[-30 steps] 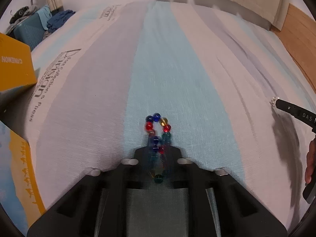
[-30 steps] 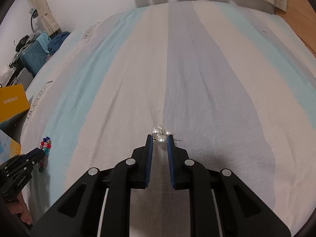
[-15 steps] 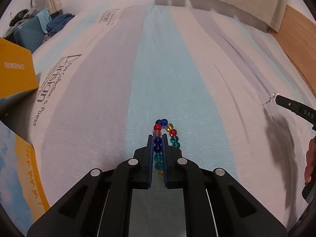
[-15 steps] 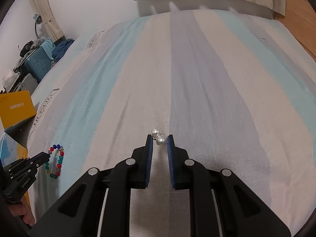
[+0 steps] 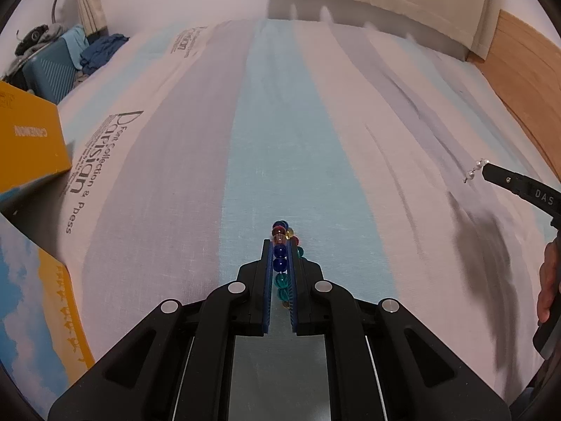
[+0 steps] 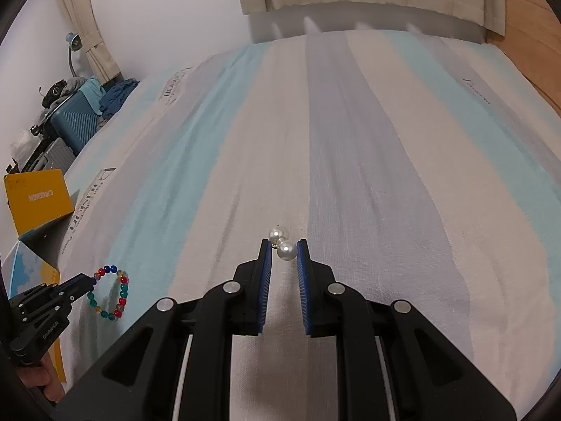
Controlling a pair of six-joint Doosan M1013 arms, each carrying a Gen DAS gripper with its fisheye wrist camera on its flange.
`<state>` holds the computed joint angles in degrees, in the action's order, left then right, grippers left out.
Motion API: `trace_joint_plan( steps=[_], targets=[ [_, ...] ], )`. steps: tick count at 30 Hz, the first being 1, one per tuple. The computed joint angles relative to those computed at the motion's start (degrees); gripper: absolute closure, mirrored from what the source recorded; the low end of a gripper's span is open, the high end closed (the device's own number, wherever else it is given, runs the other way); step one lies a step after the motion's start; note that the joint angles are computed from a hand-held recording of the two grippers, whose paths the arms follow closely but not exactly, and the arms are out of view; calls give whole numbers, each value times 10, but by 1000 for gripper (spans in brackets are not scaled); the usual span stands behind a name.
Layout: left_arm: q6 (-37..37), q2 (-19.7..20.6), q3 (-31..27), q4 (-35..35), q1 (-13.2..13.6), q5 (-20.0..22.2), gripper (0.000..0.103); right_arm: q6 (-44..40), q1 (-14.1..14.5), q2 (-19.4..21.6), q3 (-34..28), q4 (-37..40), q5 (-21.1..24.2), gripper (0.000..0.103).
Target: Organize jewelry
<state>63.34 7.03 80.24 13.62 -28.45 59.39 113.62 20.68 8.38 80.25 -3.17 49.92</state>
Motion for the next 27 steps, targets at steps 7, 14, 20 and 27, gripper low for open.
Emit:
trace_joint_plan(
  steps=[7, 14, 20, 27],
  targets=[
    [-2, -9, -14, -3, -4, 9, 96, -15, -1, -3, -6, 13, 4, 89],
    [-4, -22, -18, 0, -9, 30, 103, -15, 15, -12, -11, 10, 19, 89],
    [-2, -31, -21, -3, -6, 52, 103, -5, 37, -16, -21, 7, 40, 89],
    [-11, -25, -6, 11, -9, 69, 87, 14, 56, -27, -5, -5, 47, 89]
  ],
)
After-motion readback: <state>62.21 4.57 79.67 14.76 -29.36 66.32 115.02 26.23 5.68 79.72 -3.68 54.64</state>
